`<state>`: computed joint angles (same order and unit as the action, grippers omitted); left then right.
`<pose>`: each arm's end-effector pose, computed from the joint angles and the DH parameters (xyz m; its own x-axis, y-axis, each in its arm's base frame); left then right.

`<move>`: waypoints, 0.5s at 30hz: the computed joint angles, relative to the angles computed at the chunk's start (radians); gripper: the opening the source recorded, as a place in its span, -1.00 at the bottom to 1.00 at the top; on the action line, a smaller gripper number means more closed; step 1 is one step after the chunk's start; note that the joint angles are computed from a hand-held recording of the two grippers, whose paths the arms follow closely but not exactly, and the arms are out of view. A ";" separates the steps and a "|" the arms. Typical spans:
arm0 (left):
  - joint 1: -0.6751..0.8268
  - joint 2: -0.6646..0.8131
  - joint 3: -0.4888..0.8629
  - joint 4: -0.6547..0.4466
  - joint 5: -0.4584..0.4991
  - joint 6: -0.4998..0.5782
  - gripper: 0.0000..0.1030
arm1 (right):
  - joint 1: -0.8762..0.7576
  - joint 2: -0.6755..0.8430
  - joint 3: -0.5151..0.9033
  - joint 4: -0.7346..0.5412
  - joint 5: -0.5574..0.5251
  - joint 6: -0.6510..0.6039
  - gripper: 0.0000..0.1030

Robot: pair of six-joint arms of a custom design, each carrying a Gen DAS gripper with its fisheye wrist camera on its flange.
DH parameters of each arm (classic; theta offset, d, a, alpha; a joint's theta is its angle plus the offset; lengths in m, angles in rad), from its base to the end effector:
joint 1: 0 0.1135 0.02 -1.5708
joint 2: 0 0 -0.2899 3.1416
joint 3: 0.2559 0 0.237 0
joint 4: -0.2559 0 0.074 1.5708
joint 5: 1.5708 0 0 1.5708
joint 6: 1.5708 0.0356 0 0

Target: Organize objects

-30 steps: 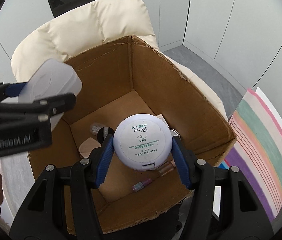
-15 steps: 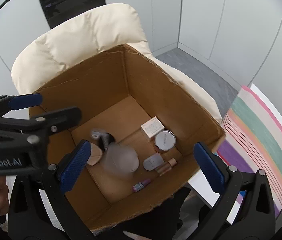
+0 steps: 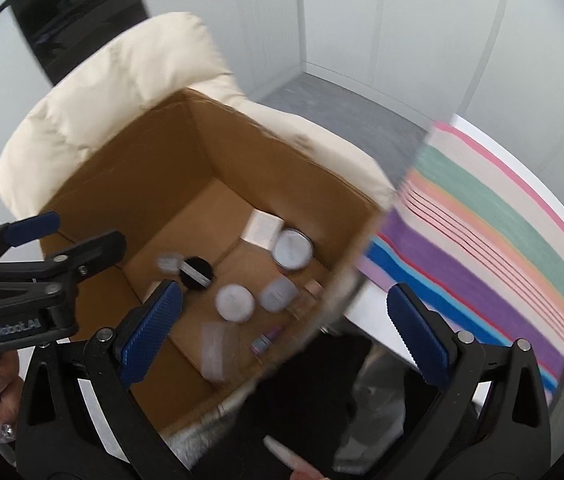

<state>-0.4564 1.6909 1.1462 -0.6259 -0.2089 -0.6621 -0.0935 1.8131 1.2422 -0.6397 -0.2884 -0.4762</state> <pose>0.2944 -0.1363 0.2336 -0.8725 -0.2416 -0.4247 -0.2254 0.9702 -0.0889 0.3524 -0.0229 0.2203 -0.8234 -0.3642 -0.4353 -0.4363 0.8967 0.0750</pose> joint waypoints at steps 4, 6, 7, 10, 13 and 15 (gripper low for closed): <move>-0.087 0.047 0.157 -0.163 -0.041 -0.003 0.91 | -0.101 -0.075 -0.014 -0.064 0.012 0.000 1.00; -0.131 0.106 0.299 -0.321 -0.023 -0.005 0.91 | -0.174 -0.110 0.006 -0.134 -0.002 0.000 1.00; -0.152 0.117 0.340 -0.362 -0.017 0.001 0.91 | -0.218 -0.126 0.022 -0.172 -0.022 -0.006 1.00; -0.220 0.144 0.473 -0.482 -0.008 -0.025 0.91 | -0.344 -0.180 0.084 -0.270 -0.062 -0.028 1.00; -0.289 0.157 0.608 -0.583 -0.018 -0.042 0.91 | -0.461 -0.207 0.199 -0.404 -0.089 -0.056 1.00; -0.343 0.202 0.765 -0.723 -0.079 -0.065 0.91 | -0.513 -0.215 0.254 -0.463 -0.103 -0.075 1.00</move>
